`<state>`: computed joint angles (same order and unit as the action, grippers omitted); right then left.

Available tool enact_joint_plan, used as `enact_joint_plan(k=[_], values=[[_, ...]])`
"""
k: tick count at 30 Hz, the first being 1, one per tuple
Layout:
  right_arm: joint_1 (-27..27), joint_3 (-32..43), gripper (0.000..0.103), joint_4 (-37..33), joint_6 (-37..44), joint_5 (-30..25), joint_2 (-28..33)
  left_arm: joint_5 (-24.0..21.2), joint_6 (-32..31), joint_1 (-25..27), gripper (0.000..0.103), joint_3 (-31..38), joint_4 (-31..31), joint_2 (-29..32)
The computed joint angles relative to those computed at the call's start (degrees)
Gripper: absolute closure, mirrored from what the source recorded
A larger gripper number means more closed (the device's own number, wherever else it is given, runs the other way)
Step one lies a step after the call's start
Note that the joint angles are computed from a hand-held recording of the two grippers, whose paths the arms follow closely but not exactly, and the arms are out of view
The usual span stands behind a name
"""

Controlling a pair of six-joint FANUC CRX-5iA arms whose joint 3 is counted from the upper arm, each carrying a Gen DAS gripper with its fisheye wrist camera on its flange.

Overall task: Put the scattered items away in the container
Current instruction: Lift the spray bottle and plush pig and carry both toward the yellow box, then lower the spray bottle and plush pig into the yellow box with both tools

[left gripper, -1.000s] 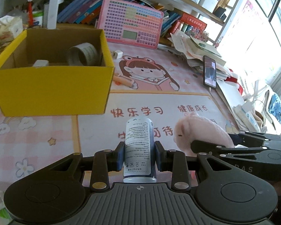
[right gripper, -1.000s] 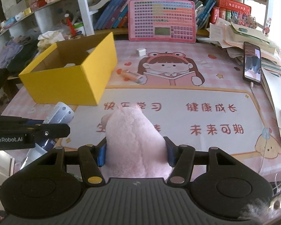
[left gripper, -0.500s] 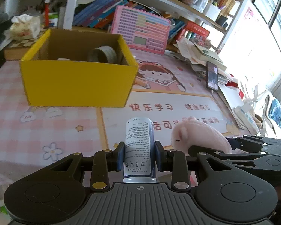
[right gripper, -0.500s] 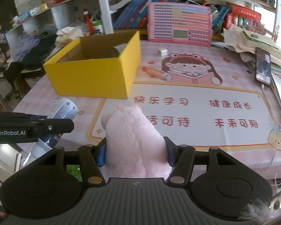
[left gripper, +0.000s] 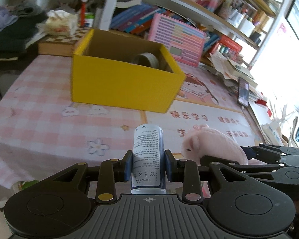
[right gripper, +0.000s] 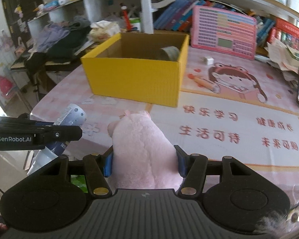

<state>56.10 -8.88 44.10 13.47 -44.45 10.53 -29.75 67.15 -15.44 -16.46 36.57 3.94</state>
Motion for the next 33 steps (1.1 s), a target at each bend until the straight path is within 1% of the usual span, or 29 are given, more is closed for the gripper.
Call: enact_joint_plan(k=[9, 13, 19, 23, 26, 31, 33], values=[[-1.8, 3.7, 0.047, 3.3, 2.9, 3.7, 3.2, 3.7, 0.9, 1.8, 0.072, -0.4, -0.5, -1.3], [-3.1, 5.6, 0.047, 3.3, 5.1, 5.3, 4.4, 4.7, 1.0, 2.2, 0.072, 1.1, -0.3, -0.3], [-6.1, 8.4, 0.047, 4.2, 7.0, 8.0, 6.1, 7.2, -0.5, 1.9, 0.072, 4.7, 0.9, 2.5], [-8.7, 10.5, 0.047, 5.8, 8.0, 10.8, 7.3, 8.2, -0.2, 1.6, 0.072, 8.7, 0.7, 5.3], [-10.7, 12.9, 0.047, 6.7, 9.7, 12.5, 8.9, 8.6, 1.1, 1.5, 0.072, 12.6, -0.4, 8.0], [-13.9, 18.7, 0.047, 6.0, 14.5, 13.8, 12.8, 8.3, 6.4, 1.4, 0.072, 21.5, -5.4, 13.6], [-15.0, 21.6, 0.047, 4.8, 16.9, 14.1, 14.6, 7.7, 8.9, 1.3, 0.072, 25.4, -8.6, 15.8]])
